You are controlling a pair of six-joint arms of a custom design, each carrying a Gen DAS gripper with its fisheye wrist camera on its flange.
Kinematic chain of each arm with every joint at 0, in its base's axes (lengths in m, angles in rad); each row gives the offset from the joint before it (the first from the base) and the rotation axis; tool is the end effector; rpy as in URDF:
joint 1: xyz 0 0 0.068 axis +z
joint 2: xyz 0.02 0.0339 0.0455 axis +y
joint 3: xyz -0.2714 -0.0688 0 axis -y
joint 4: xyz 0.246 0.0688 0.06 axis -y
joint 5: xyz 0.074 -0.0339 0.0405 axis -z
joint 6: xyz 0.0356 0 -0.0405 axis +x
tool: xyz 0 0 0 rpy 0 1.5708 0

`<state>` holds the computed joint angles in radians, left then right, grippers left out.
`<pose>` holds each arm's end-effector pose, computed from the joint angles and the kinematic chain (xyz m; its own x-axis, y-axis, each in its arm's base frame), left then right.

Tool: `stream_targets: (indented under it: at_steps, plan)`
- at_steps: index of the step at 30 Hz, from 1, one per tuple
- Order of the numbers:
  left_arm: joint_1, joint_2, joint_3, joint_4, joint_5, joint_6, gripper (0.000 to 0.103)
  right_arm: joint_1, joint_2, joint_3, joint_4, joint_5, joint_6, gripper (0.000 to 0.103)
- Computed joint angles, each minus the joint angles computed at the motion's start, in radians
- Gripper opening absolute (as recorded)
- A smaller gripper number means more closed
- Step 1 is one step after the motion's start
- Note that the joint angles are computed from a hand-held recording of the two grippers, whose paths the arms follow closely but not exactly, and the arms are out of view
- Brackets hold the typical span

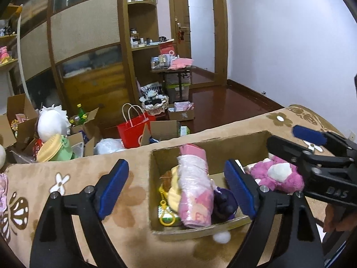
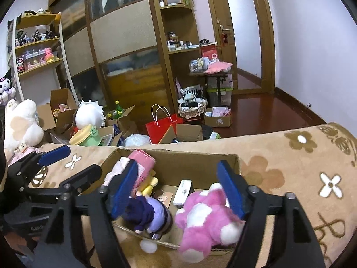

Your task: Organize soft objects

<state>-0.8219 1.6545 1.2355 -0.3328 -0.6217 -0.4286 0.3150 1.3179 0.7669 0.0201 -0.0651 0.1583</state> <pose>0.2651 -0.2547 0.2684 -0.5500 0.0955 -0.8297 0.0848 0.9947 0.0582 0.2727 0.0913 0.2431 -0.5325 -0.0081 -0.8464 -0.2821 0.9445 0.1685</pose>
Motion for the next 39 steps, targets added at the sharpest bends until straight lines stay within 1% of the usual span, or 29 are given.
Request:
stream_targets:
  at_steps: [3,5,6,12,16,22,25,27,30,32,36,39]
  plan:
    - [-0.011,-0.032,-0.003,-0.036,-0.019,-0.021,0.096,-0.003,-0.043,-0.005,-0.031,0.011,-0.005,0.1]
    - [-0.03,-0.059,-0.008,-0.057,-0.047,-0.03,0.099,0.01,-0.08,-0.005,-0.061,0.043,-0.01,0.103]
    - [-0.036,-0.069,-0.008,-0.069,-0.057,-0.032,0.101,0.017,-0.096,-0.002,-0.075,0.058,-0.011,0.103]
    - [-0.105,-0.146,0.001,-0.168,-0.145,-0.085,0.102,0.044,-0.22,0.022,-0.206,0.097,-0.002,0.103]
    - [-0.157,-0.205,0.006,-0.243,-0.197,-0.141,0.103,0.046,-0.314,0.02,-0.291,0.108,0.017,0.103]
    - [-0.24,-0.238,0.047,-0.364,-0.275,-0.197,0.103,0.014,-0.447,0.019,-0.399,0.097,0.045,0.103]
    - [-0.293,-0.246,0.059,-0.428,-0.328,-0.252,0.103,0.024,-0.508,0.012,-0.431,0.119,0.054,0.103]
    - [-0.313,-0.248,0.062,-0.465,-0.34,-0.297,0.103,0.034,-0.547,0.005,-0.453,0.132,0.06,0.103]
    - [-0.348,-0.256,0.052,-0.515,-0.358,-0.357,0.103,0.054,-0.599,-0.01,-0.481,0.16,0.084,0.103]
    - [-0.378,-0.264,0.031,-0.551,-0.397,-0.415,0.103,0.06,-0.636,-0.024,-0.5,0.172,0.093,0.103]
    - [-0.408,-0.289,-0.021,-0.562,-0.412,-0.474,0.103,0.068,-0.694,-0.059,-0.512,0.191,0.072,0.103]
    - [-0.429,-0.311,-0.07,-0.532,-0.437,-0.48,0.103,0.067,-0.73,-0.087,-0.514,0.191,0.066,0.103]
